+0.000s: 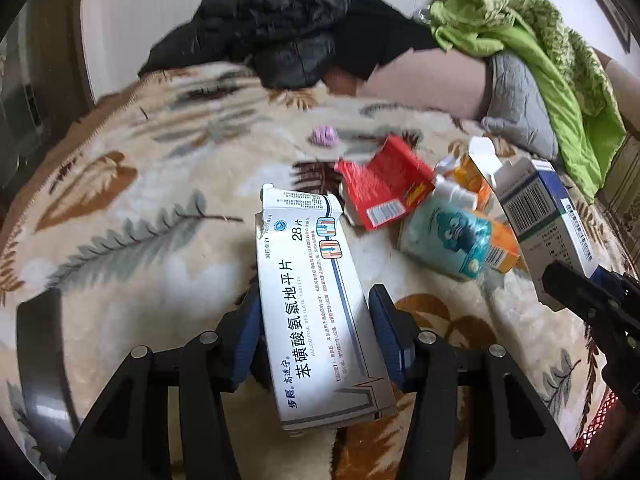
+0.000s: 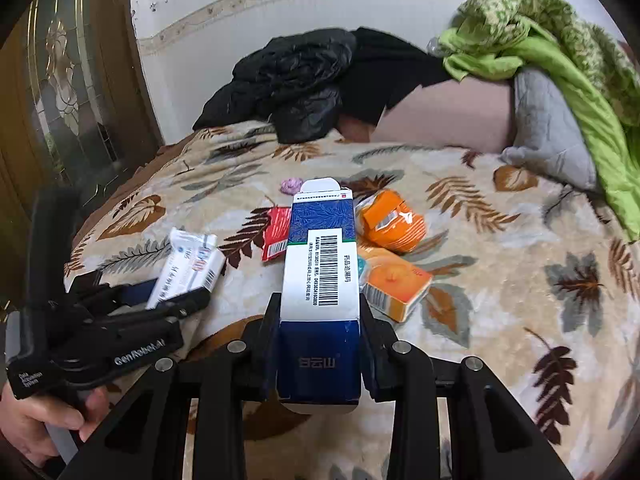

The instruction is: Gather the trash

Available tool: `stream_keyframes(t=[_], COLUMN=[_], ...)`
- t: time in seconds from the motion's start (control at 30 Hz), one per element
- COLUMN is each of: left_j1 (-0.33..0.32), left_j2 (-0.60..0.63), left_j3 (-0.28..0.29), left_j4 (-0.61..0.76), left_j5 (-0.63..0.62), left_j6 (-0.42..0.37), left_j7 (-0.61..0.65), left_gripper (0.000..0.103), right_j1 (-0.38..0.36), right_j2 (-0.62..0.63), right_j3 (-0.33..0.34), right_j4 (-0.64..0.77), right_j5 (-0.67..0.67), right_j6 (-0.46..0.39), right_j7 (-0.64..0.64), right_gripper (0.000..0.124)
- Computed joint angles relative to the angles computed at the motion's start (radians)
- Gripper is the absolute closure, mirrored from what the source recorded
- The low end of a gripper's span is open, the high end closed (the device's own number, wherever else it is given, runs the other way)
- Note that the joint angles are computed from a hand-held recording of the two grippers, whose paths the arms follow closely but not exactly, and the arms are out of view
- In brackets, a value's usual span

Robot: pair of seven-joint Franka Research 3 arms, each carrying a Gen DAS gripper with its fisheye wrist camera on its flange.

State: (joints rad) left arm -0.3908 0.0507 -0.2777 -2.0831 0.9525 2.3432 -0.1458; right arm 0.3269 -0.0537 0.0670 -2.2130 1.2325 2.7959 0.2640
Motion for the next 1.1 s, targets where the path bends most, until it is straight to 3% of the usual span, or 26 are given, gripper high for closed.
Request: stream_keyframes(t=[0.27,0.5,1.1], left_j1=[-0.026,-0.033,-0.044], left_j2=[-0.018,-0.012,0.005], left_j3=[-0.024,-0.024,-0.019], left_j4=[0.016,0.024,0.038], left_j5=[0.102,0.103,0.099], left_j6=[-0.090,-0.106,-0.117], left_j7=[-0.031,-0.018,0.006], left_gripper=[0.051,0.051,0.051], right_j1=[0.014,0.022,0.010], right_j2=[-0.067,-0.039,-0.024], right_j3=[-0.014,-0.007,-0.005], right_j4=[-0.062,-0.040,-0.021], right_j5=[0.094,0.103,0.103], right_j6=[0.012,0.047,0.037], right_j7=[-0.077,-0.088,-0.067], right_gripper=[0.088,0.088,0.088])
